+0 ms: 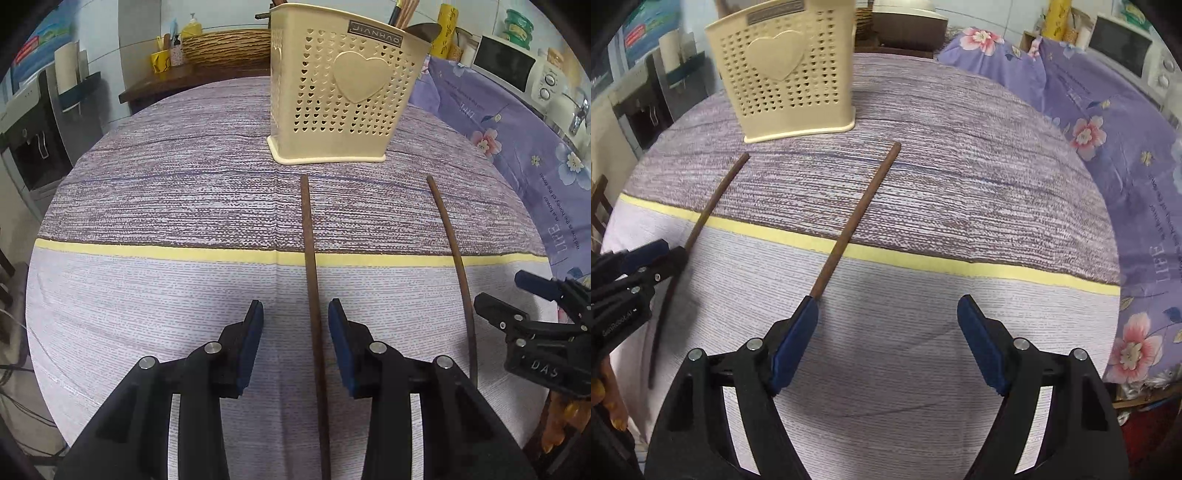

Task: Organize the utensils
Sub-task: 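Move both open tools back to the last two wooden chopsticks, then grasp one wooden chopstick with the left tool while the right tool grasps the other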

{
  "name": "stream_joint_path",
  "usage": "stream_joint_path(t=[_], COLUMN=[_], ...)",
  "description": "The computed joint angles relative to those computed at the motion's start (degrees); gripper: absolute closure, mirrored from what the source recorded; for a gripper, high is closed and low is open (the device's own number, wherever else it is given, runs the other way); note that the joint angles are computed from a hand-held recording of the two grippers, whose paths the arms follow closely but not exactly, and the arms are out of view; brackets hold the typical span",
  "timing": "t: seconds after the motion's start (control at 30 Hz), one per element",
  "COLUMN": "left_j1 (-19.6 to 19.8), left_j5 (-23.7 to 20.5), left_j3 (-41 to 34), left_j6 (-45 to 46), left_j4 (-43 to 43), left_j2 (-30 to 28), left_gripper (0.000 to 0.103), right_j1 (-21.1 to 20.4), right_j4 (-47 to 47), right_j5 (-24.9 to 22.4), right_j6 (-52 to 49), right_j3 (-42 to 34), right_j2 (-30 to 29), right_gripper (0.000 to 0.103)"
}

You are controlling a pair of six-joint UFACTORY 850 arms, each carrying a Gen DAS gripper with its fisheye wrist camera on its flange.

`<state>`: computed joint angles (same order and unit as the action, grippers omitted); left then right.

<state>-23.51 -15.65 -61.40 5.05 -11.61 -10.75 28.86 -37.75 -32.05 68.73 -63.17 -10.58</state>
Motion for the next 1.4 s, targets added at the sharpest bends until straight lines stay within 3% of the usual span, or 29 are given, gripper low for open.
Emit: stream_joint_path(t=[0.1, 0.17, 0.3, 0.37, 0.47, 0.53, 0.67, 0.83, 1.03, 1.13, 1.23, 1.4], left_j1=[0.7, 0.6, 0.2, 0.3, -0.6, -0.9, -1.1, -1.4, -1.5, -1.8, -2.0, -1.5], left_j5=[-0.9, -0.3, 0.4, -0.3, -0.9, -1.6, -3.2, -2.3, -3.7, -4.3, -4.1, -3.8], left_j3=[-1.0, -1.9, -4.7, -6.7, -9.5, -11.0, -13.0, -13.4, -15.9, -17.0, -17.3, -17.3], left_j6=[4.4, 2.7, -3.1, -1.0, -5.2, -6.7, -8.0, -13.3, -14.0, -15.3, -15.7, -13.1], left_j4=[-6.1, -4.5, 1.8, -0.4, 5.6, 7.5, 8.6, 14.6, 15.7, 17.5, 18.3, 14.8], left_j2=[-0.6, -1.1, -3.0, -4.5, -6.6, -7.9, -10.1, -10.7, -12.4, -13.2, -13.4, -13.2], left_gripper=[0.065, 0.065, 0.065, 0.065, 0.066, 0.070, 0.077, 0.089, 0.095, 0.095, 0.095, 0.095], right_j1=[-3.3, -4.1, -4.7, -4.8, -4.4, -4.7, -4.7, -4.7, -5.4, -5.9, -6.0, -7.5], right_j4=[6.8, 3.6, -3.3, -4.1, -4.2, -2.3, -0.8, -2.0, -2.3, -1.6, -1.7, 0.2], right_j5=[8.8, 11.0, 10.8, 10.2, 7.0, 5.5, 2.8, -0.9, -3.6, -3.6, -3.0, 2.6], right_j6=[-1.2, 5.1, 14.2, 14.9, 13.1, 10.4, 8.3, 8.5, 7.0, 5.6, 5.4, 5.1], right_j3=[2.6, 3.1, 1.1, -0.9, -5.1, -7.6, -11.1, -14.4, -19.0, -20.9, -21.0, -18.3], right_j2=[2.4, 2.9, 1.4, 0.0, -3.4, -5.7, -9.2, -12.3, -15.9, -17.3, -17.4, -15.4], right_gripper=[0.025, 0.025, 0.032, 0.037, 0.048, 0.057, 0.062, 0.074, 0.085, 0.093, 0.093, 0.094])
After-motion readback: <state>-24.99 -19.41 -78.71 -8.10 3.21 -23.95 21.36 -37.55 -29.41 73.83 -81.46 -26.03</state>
